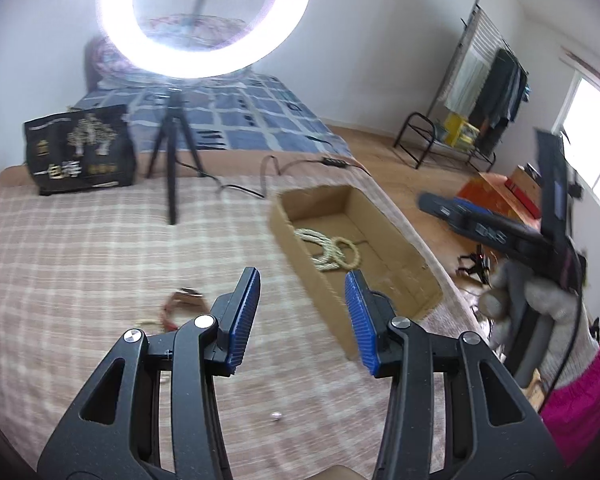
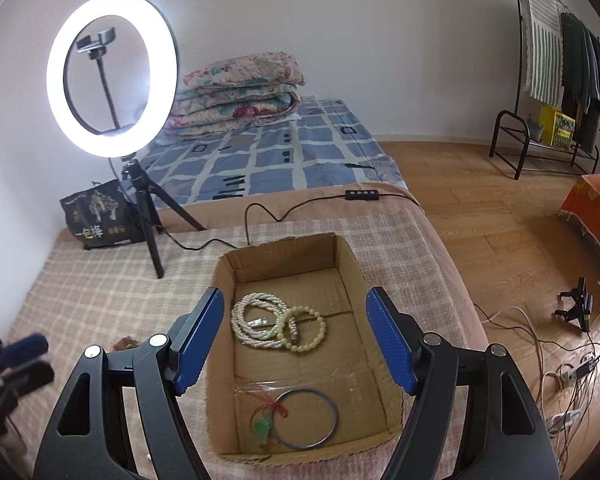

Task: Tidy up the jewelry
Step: 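Open the left tool to drop the pendant while the right tool releases the bracelet into the box, then withdraw both tools from the box back over the remaining jewelry on the blanket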

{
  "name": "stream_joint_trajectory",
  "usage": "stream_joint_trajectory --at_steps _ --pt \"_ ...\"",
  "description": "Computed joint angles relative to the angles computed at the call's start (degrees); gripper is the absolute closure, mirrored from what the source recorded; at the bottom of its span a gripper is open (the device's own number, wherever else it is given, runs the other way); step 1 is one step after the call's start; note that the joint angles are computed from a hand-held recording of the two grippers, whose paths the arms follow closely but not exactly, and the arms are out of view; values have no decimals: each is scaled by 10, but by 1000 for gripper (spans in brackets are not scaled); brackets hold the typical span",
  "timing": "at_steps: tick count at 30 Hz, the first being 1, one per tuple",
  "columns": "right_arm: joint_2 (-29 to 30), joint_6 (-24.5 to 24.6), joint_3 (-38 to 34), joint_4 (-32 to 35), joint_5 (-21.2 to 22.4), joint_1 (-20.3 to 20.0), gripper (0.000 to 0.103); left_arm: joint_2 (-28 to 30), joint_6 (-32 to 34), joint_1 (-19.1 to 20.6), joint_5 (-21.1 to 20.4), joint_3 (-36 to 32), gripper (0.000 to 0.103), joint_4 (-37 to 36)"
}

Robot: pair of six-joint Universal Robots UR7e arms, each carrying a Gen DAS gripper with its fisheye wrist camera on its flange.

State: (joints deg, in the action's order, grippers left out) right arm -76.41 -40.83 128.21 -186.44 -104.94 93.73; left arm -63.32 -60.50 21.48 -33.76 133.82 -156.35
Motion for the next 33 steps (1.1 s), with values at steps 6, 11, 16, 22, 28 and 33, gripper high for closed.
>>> stream_joint_trajectory --at_steps 6,11,16,22,28,33 --pt "-25 -5 41 -4 -3 16 29 -89 -77 -16 12 38 58 109" --pt "-51 -6 94 -17 1 18 29 -153 -120 -26 13 59 58 200" --pt "-76 -17 151 -19 -2 12 28 -213 -139 -21 -1 85 58 242" --pt "-88 -30 208 -37 2 8 27 -251 -133 -10 -16 111 43 254" --pt "-46 -29 237 -78 -23 15 23 -246 -103 19 -51 126 42 223" --pt "23 -43 247 -127 -43 14 23 -224 -66 47 -85 134 41 177"
